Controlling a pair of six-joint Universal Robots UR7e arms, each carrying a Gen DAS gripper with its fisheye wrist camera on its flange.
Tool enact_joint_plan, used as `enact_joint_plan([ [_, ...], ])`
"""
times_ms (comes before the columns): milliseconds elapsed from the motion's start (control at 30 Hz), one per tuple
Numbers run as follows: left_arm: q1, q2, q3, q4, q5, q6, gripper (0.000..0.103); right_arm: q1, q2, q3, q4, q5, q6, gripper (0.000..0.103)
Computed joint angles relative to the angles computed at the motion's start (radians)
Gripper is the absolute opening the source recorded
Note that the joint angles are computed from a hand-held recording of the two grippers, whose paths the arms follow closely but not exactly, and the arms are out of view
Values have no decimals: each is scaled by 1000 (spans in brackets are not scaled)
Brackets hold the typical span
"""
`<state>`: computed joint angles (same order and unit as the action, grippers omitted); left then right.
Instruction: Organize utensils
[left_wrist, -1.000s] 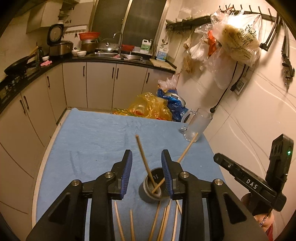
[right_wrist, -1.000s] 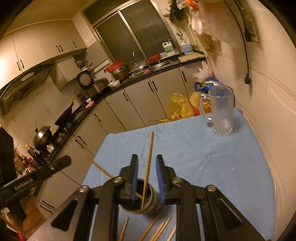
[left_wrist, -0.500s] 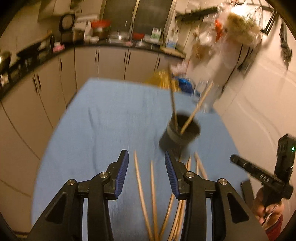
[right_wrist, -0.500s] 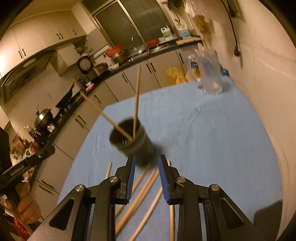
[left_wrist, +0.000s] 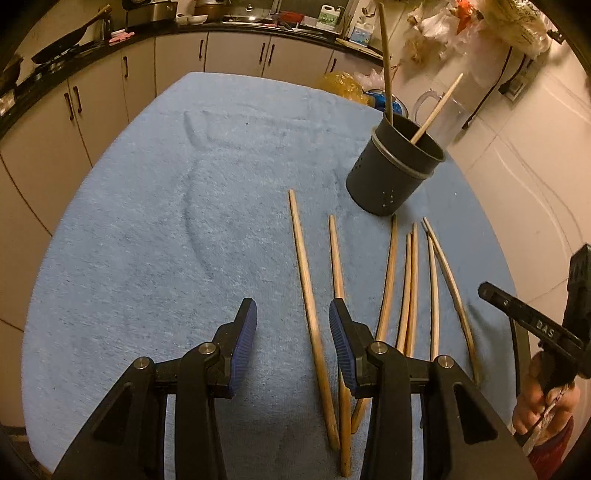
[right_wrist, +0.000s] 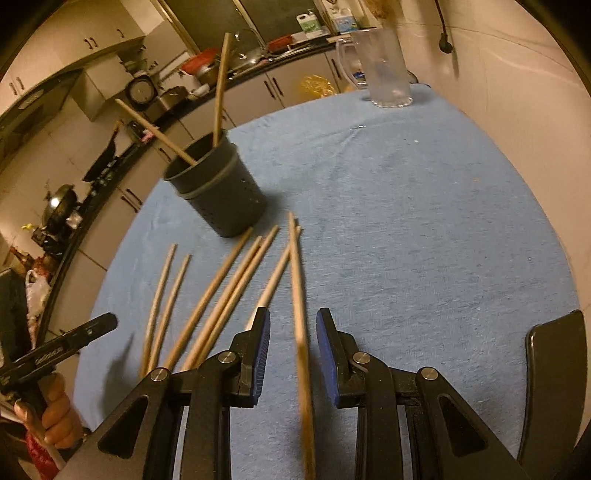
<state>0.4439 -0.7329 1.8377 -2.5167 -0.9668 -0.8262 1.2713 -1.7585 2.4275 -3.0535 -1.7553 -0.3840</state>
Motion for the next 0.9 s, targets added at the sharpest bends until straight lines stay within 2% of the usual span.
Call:
enact_joint_plan([
  [133,3,6,1,5,-6,-3,39,49,73,-46,2,-98,-14,28],
  [400,13,9,-6,16,-12,3,39,100,208,-143,2,-210,-45,28],
  [500,21,15,-18,30,-16,7,39,115,245,-175,10,-250,-55,21],
  [567,25,23,-34,47,-16,10,39,109,259,-196,44,-251,-42,10],
  [600,28,26,-40,48,-19,14,39,109,266,-199,44,-256,-46,8],
  [733,46,61,-103,98,-13,35,39,86,243,-181,26,-220,-44,7],
  [900,80,123,-210,176,-7,43,39,29,149,-133,42,-92,-15,7],
])
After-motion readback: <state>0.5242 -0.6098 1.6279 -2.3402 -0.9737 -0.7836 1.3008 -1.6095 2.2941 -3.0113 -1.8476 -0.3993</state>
